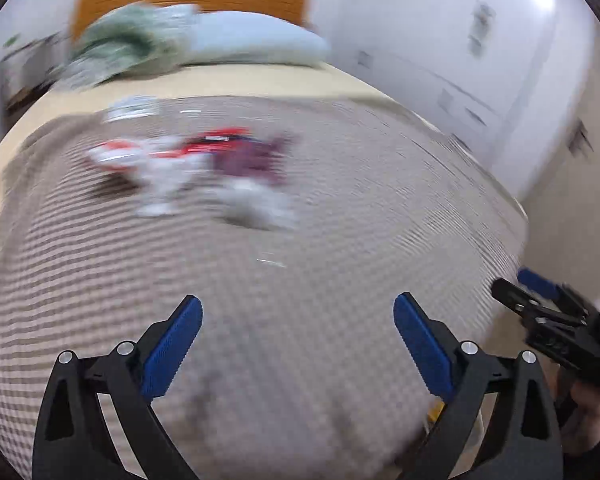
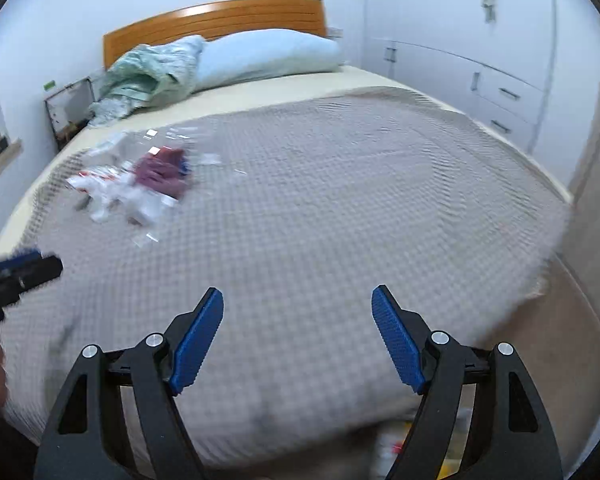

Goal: Collect trash
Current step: 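Move both tools back over the bed toward the tissues, then grasp a white tissue with the left tool while the right tool grasps a crumpled plastic bag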

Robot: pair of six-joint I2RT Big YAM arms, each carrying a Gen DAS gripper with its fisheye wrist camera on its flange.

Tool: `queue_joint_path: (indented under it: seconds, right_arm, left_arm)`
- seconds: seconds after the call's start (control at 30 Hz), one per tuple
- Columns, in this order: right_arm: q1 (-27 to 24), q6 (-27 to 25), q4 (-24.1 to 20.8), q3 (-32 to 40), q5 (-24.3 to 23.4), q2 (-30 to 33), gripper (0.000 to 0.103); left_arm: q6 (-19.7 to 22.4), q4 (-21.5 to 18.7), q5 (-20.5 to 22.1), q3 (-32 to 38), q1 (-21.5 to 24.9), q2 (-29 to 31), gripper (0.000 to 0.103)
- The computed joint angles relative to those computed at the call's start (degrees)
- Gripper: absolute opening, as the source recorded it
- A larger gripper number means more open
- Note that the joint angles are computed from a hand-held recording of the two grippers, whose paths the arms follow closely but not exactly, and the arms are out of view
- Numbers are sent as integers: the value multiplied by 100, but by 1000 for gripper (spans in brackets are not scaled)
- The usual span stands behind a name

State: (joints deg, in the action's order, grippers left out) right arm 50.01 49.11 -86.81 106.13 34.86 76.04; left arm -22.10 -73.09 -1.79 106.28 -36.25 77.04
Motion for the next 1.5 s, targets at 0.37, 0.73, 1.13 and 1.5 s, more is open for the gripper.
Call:
queue_joint_path:
  seconds: [0.37, 0.73, 1.13, 1.5]
  right_arm:
    - [-314, -737, -371, 4167, -661, 3617, 74]
    - [-475, -131, 781, 2663, -1319, 2623, 34]
    - [-938, -218, 1997, 1186, -1712, 1377, 30]
    - [-1164, -8, 2576, 771, -2979, 1171, 30]
  left_arm:
    - [-1146, 659, 1189, -746, 2096, -221, 93]
    - [-987, 708, 1150, -855, 2068, 24, 93]
    - [78, 221, -305, 942, 1183, 1682, 92]
    - [7, -16, -772, 1456, 1084, 2257, 4]
